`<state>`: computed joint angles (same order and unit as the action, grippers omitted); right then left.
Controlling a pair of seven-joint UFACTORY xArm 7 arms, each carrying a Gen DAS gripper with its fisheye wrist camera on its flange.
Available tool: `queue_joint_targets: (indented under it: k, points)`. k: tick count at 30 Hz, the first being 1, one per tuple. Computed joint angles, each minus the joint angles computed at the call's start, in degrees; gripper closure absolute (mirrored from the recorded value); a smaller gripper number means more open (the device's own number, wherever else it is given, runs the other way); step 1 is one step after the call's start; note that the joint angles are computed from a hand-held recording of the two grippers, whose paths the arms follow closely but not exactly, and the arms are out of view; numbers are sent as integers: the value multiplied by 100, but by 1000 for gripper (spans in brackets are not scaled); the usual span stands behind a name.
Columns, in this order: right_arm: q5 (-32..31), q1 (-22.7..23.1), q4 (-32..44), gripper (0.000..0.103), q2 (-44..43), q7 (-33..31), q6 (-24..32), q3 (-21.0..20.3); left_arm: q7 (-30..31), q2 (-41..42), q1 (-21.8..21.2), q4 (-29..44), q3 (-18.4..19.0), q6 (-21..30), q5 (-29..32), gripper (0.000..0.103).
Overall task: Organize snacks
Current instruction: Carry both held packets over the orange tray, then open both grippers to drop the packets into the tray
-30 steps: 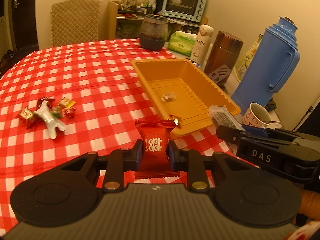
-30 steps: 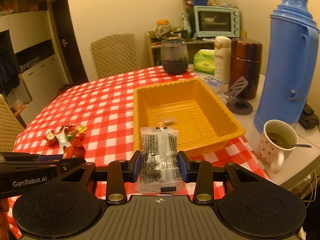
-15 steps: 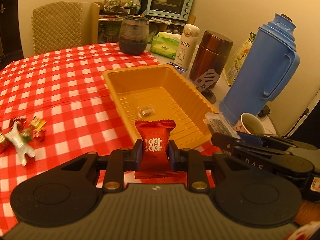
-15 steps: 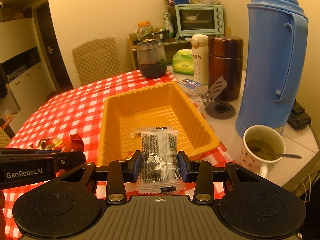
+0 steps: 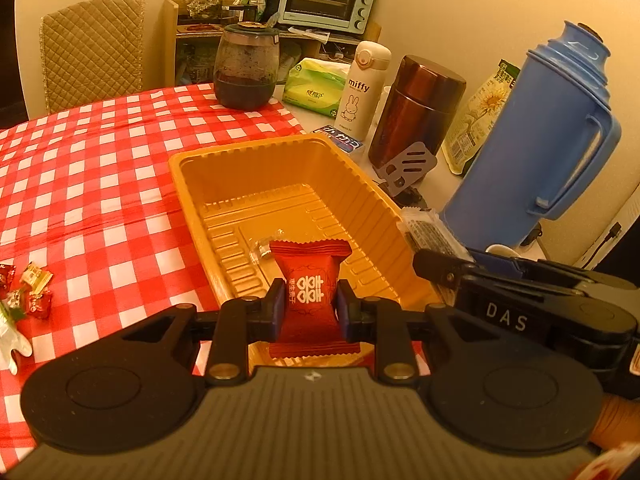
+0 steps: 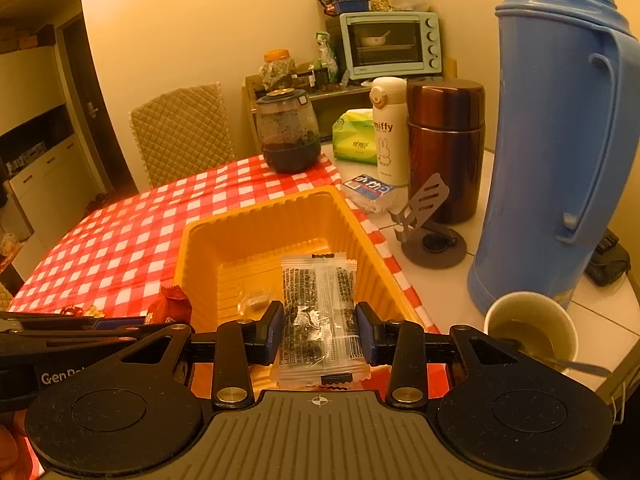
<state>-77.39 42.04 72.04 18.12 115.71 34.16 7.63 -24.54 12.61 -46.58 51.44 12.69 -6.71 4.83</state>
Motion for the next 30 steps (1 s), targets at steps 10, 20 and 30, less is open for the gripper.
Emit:
queue_joint_targets:
  k: [10, 20, 30]
  points:
    - [84, -85, 184, 64, 207, -94, -171, -138, 205, 322, 901, 292, -846, 21, -149, 80]
    - [155, -66, 347, 64, 395, -132, -323, -291, 430, 684, 1410, 635, -1342, 30, -225, 74]
    - [76, -57, 375, 64, 443, 73, -525, -362, 751, 192, -654, -265, 776, -536, -1272, 49]
